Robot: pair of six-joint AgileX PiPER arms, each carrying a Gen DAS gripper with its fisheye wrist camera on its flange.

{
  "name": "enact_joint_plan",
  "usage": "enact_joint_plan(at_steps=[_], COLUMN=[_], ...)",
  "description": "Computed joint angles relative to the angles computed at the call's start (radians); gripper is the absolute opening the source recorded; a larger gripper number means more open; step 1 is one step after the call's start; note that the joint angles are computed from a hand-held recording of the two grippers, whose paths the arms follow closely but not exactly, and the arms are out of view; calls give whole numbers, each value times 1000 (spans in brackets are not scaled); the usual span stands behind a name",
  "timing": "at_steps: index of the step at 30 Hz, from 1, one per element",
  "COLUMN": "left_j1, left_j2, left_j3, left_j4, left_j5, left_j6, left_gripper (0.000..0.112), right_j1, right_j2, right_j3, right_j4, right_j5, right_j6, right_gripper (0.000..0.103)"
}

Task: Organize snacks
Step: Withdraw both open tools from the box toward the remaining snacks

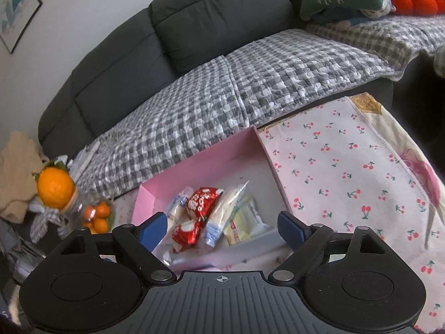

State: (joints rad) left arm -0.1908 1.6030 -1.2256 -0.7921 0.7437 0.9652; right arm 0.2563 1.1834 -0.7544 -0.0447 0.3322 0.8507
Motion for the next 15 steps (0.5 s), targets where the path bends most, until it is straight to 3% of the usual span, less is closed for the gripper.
enact_joint_plan(at_steps=[7,15], left_j1=[56,128], left_j2=[-77,-124], left_j3=[102,189], left_j4=[-33,-74], left_j5=[-3,76], left_j6=[89,142], left_gripper=[102,102], right_j1=[67,200], right_j2=[-54,-78], right_j3=[11,6], right_j4=[-136,-321], right_j5=[96,234], right_j6=[96,241], right_gripper=[89,94])
